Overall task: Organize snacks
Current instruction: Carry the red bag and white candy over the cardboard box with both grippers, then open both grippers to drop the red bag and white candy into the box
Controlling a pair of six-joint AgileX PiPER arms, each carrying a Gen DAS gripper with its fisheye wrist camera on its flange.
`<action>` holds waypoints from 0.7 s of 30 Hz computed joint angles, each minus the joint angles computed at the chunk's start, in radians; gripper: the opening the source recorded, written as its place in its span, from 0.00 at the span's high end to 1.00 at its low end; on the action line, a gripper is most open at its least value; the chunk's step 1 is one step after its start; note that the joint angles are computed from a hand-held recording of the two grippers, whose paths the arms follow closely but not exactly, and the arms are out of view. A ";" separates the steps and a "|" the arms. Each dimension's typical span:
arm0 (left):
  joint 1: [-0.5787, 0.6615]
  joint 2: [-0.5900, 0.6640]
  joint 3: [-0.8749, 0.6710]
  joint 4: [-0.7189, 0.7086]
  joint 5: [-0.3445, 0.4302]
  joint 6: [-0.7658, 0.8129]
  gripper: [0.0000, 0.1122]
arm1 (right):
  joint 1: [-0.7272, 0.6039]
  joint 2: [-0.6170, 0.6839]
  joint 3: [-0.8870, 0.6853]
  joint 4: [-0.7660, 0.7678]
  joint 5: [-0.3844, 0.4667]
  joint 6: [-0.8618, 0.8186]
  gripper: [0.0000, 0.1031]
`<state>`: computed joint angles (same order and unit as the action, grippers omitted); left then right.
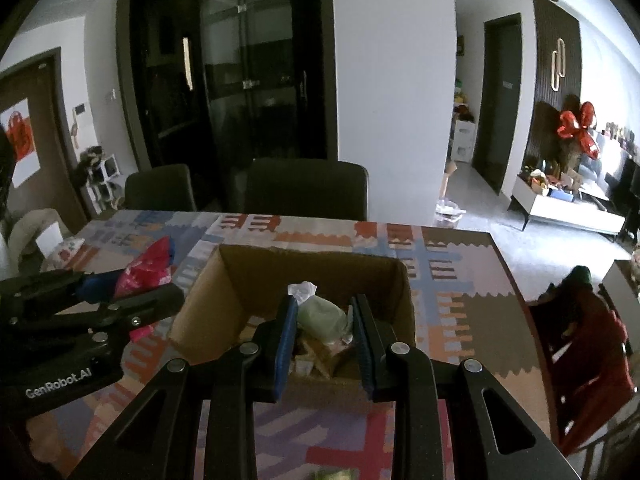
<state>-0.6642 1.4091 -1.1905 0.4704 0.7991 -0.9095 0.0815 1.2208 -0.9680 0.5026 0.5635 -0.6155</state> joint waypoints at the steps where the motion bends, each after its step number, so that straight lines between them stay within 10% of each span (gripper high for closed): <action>1: 0.015 0.016 -0.013 -0.021 -0.005 0.019 0.63 | 0.013 0.023 -0.015 -0.022 -0.009 0.013 0.72; 8: 0.104 0.140 -0.114 -0.121 0.021 0.136 0.53 | 0.069 0.141 -0.093 -0.165 -0.020 0.153 0.59; 21: -0.068 0.017 0.032 0.181 0.105 -0.131 0.39 | -0.008 0.061 -0.011 -0.105 0.050 0.118 0.49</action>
